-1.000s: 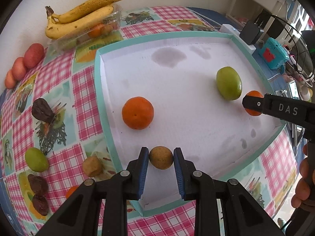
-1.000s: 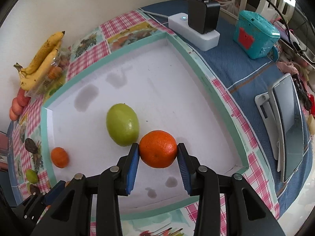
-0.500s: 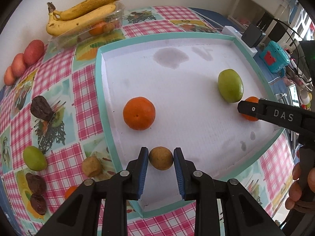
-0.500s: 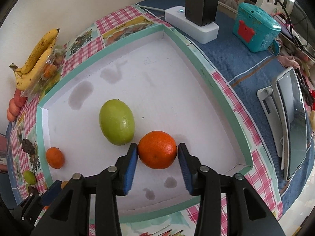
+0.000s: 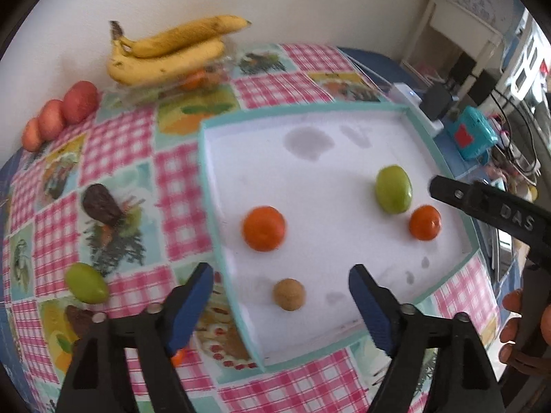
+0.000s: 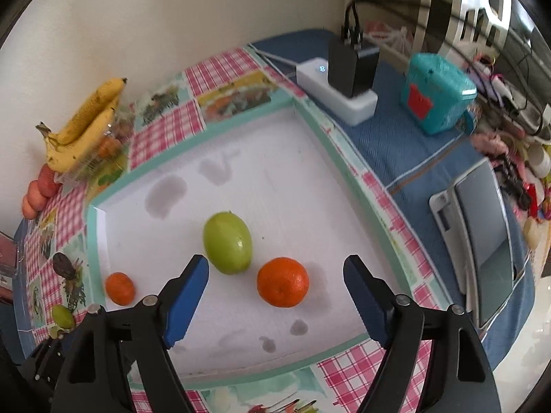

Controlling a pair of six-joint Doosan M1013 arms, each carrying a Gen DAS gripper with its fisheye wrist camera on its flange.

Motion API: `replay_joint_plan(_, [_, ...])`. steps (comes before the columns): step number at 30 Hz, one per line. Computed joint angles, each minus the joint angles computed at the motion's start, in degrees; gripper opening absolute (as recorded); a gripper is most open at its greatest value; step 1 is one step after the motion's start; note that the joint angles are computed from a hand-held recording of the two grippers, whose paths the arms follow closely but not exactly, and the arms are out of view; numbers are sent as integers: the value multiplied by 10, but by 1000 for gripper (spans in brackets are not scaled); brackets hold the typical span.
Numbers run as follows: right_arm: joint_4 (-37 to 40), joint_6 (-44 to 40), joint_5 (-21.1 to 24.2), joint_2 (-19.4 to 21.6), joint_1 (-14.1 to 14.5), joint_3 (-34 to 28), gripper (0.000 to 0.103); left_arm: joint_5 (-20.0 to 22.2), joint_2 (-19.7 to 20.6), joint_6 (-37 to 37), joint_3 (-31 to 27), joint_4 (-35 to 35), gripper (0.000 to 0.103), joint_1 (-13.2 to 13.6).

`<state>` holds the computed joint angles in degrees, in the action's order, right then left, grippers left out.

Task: Organize fruits
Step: 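Open both tools to release the kiwi and tangerine into the tray, then move both open tools back toward the remaining fruit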

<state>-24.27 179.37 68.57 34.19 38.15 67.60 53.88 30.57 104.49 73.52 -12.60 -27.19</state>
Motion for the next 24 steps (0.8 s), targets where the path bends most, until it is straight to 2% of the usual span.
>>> replay_joint_plan(4, [-18,0,-1,0,4,-5,95,-18,-4,-34,-3,17,91,13])
replay_joint_plan(12, [-32,-9,3,4,11,-17,95,-55,-13,-155,-2,150,93,41])
replay_joint_plan(21, [-32,-55,-5,27,18,-63,95,-84,-31,-240,13,162,93,82])
replay_joint_plan(24, [-26,-71,-25,36,21,-81,95,-98,-42,-265,24,172,93,93])
